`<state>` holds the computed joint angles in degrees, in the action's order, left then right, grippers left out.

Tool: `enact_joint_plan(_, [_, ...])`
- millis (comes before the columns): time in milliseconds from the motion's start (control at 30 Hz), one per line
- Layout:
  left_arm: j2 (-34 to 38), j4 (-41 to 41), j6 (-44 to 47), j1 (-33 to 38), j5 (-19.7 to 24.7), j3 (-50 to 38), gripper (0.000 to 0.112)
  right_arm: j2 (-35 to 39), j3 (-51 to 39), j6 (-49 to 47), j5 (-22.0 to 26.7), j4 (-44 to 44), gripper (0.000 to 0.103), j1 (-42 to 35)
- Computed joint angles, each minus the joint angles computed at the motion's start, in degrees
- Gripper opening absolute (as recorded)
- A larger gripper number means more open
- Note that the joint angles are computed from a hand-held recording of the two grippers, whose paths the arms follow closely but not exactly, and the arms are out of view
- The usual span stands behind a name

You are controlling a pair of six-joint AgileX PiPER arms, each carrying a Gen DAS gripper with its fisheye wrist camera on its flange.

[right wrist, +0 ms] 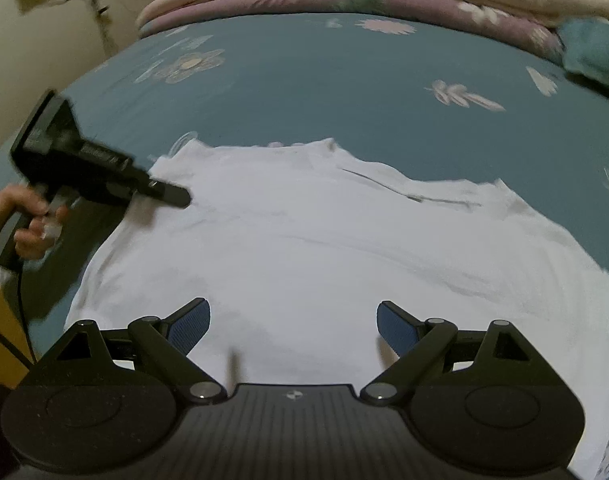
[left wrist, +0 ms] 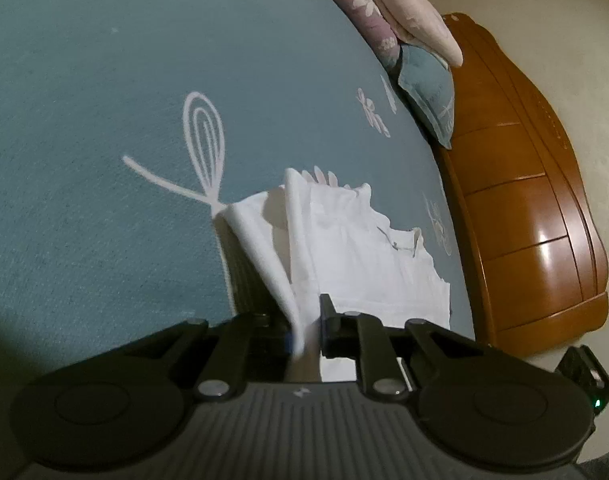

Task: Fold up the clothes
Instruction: 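Close the left gripper on the shirt side edge, then lift the held side edge with the left gripper and fold it inward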

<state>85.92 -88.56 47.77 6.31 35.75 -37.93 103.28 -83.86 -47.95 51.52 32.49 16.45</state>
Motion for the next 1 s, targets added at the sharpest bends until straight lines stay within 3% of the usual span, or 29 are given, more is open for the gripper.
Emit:
enact_joint_plan(300, [-1.72,22.60,-20.77,-4.86,-4.92,-6.99,0.014,-3.55,3.26,-12.00,-1.54,-0.13,0.092,6.52])
enact_joint_plan(433, [-2.37,34.68,-32.05,-6.98,-4.99,-9.97,0.014,-5.51,6.33,-18.74,-2.53,0.98,0.077,10.95])
enact_joint_plan(567, [-4.04,43.67,-40.27,-8.87,-5.28,-10.72,0.012,-9.19,11.84,-23.31,-5.40,1.16,0.068,14.39])
enact_joint_plan(867, [-6.70,27.85,-25.00,-0.03,2.28,-4.27,0.017,-12.19,13.61,-19.94,-3.59,0.48,0.067,11.35])
enact_joint_plan(1000, [-9.85,14.56,-14.61,5.05,7.22,3.21,0.048,-11.56,12.09,-17.93,-2.13,1.50,0.067,8.10])
